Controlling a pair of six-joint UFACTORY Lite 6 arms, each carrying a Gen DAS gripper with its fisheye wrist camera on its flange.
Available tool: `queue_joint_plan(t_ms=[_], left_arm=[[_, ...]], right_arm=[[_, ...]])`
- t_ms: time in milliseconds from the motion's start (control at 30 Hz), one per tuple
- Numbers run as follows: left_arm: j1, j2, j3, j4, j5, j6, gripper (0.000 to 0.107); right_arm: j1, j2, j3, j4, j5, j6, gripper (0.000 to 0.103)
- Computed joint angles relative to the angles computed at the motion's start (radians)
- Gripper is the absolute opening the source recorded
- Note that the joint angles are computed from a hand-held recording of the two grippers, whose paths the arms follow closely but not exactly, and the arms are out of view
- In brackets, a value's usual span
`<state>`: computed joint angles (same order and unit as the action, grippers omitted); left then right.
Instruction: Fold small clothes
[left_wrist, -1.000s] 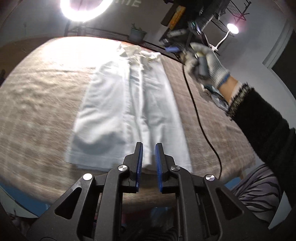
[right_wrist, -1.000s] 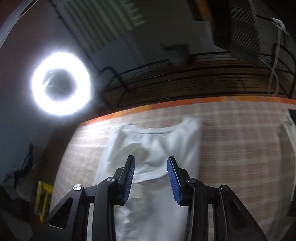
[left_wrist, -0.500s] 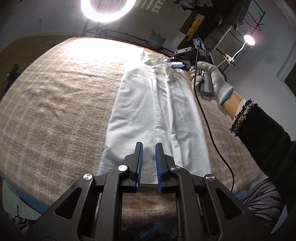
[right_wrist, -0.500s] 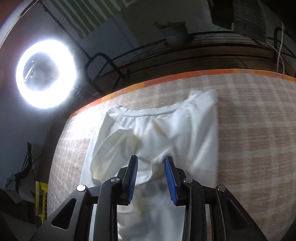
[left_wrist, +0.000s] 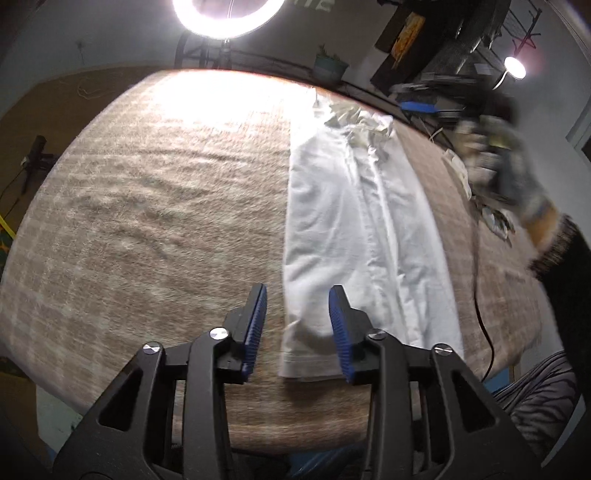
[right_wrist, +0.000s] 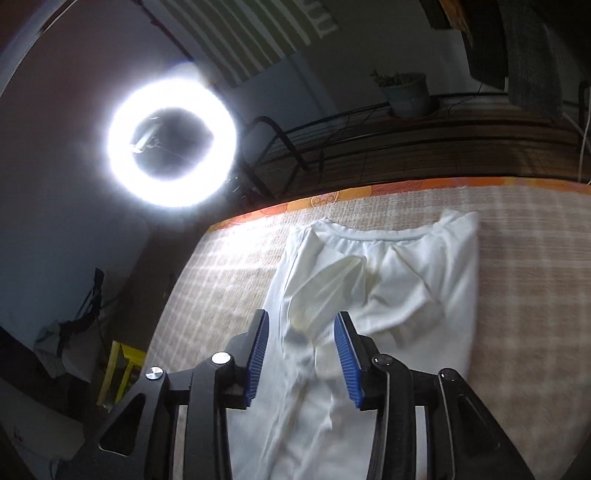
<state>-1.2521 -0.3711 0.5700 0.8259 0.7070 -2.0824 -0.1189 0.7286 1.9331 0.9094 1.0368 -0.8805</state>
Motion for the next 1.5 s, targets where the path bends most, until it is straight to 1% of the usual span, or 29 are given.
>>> queue_joint_plan(t_ms=[67,100,133,200,267,300,333,367,467,500,567,667,733,767,833,867,933,967,1033,1067,1100,1200,1267,1300,1333,1400,1433,1467,1500], left_arm=[[0.049,-0.036,-0.032,-0.057,-0.046,0.095,0.035],[0.084,-0.055,-0.052,-0.096,-0.081,0.156,0.035],[0.105,-0.069,-0.068,-0.123,-0.105,0.191,0.035],[0.164,-0.100,-0.109,-0.204,-0.182,0.281,0.035],[0.216,-0.115,-0.141,-0.280,-0.257,0.371,0.035],[0.239,-0.115,-0.156,-0.324,-0.297,0.414,0.035],[0.253,-0.113,-0.167,-0.346,-0.326,0.433,0.035],[0.275,-0.108,-0.186,-0.396,-0.383,0.476,0.035],[0.313,-0.073,-0.204,-0.600,-0.496,0.659,0.035],[0.313,-0.053,-0.198,-0.646,-0.515,0.703,0.035],[0.303,-0.019,-0.183,-0.675,-0.541,0.733,0.035],[0.287,0.028,-0.163,-0.719,-0.571,0.779,0.035],[0.273,0.054,-0.146,-0.668,-0.572,0.730,0.034],[0.274,0.062,-0.142,-0.670,-0.577,0.735,0.031],[0.276,0.083,-0.127,-0.726,-0.582,0.806,0.014],[0.277,0.088,-0.123,-0.755,-0.583,0.839,0.013],[0.289,0.092,-0.126,-0.807,-0.596,0.901,0.005],[0.285,0.088,-0.124,-0.773,-0.591,0.869,0.005],[0.279,0.074,-0.118,-0.655,-0.576,0.762,0.002],[0.271,0.052,-0.118,-0.583,-0.559,0.693,0.002],[0.261,0.015,-0.122,-0.522,-0.538,0.634,0.001],[0.229,-0.109,-0.144,-0.427,-0.478,0.511,0.001],[0.205,-0.156,-0.158,-0.349,-0.448,0.418,0.001],[0.204,-0.158,-0.164,-0.337,-0.439,0.404,0.001],[0.211,-0.147,-0.171,-0.368,-0.447,0.431,0.001],[0.251,-0.105,-0.208,-0.545,-0.514,0.593,0.001],[0.255,-0.077,-0.212,-0.608,-0.536,0.646,0.001],[0.263,-0.048,-0.210,-0.664,-0.545,0.704,0.001],[0.265,-0.021,-0.203,-0.678,-0.549,0.719,0.001]], right_arm=[[-0.055,-0.152,-0.190,0.017,0.010,-0.086,0.047],[-0.098,-0.247,-0.294,-0.010,0.048,-0.116,0.050],[-0.130,-0.324,-0.399,-0.005,0.045,-0.155,0.051],[-0.248,-0.483,-0.608,-0.055,0.102,-0.234,0.052],[-0.354,-0.612,-0.803,-0.077,0.116,-0.328,0.053],[-0.429,-0.675,-0.907,-0.120,0.133,-0.379,0.053],[-0.475,-0.704,-0.968,-0.138,0.137,-0.413,0.053],[-0.543,-0.728,-1.043,-0.174,0.149,-0.458,0.053],[-0.676,-0.724,-1.163,-0.238,0.155,-0.545,0.053],[-0.722,-0.702,-1.197,-0.258,0.158,-0.585,0.053],[-0.776,-0.663,-1.231,-0.282,0.162,-0.622,0.053],[-0.836,-0.580,-1.261,-0.317,0.131,-0.651,0.053],[-0.863,-0.552,-1.265,-0.317,0.143,-0.674,0.053],[-0.866,-0.550,-1.262,-0.322,0.153,-0.681,0.053],[-0.860,-0.536,-1.258,-0.329,0.177,-0.689,0.050],[-0.852,-0.534,-1.268,-0.332,0.176,-0.693,0.049],[-0.815,-0.539,-1.299,-0.340,0.161,-0.702,0.043],[-0.786,-0.547,-1.321,-0.346,0.144,-0.707,0.033],[-0.749,-0.577,-1.353,-0.345,0.120,-0.711,0.004],[-0.752,-0.588,-1.356,-0.350,0.128,-0.714,0.004],[-0.759,-0.593,-1.341,-0.348,0.160,-0.713,0.002],[-0.828,-0.605,-1.275,-0.346,0.299,-0.710,0.001],[-0.865,-0.616,-1.234,-0.340,0.367,-0.727,0.001],[-0.862,-0.629,-1.243,-0.340,0.358,-0.727,0.001],[-0.860,-0.621,-1.244,-0.349,0.335,-0.727,0.001],[-0.833,-0.577,-1.262,-0.369,0.240,-0.716,0.001],[-0.821,-0.549,-1.257,-0.378,0.212,-0.696,0.001],[-0.806,-0.520,-1.255,-0.384,0.184,-0.672,0.001],[-0.796,-0.501,-1.259,-0.387,0.158,-0.659,0.001]])
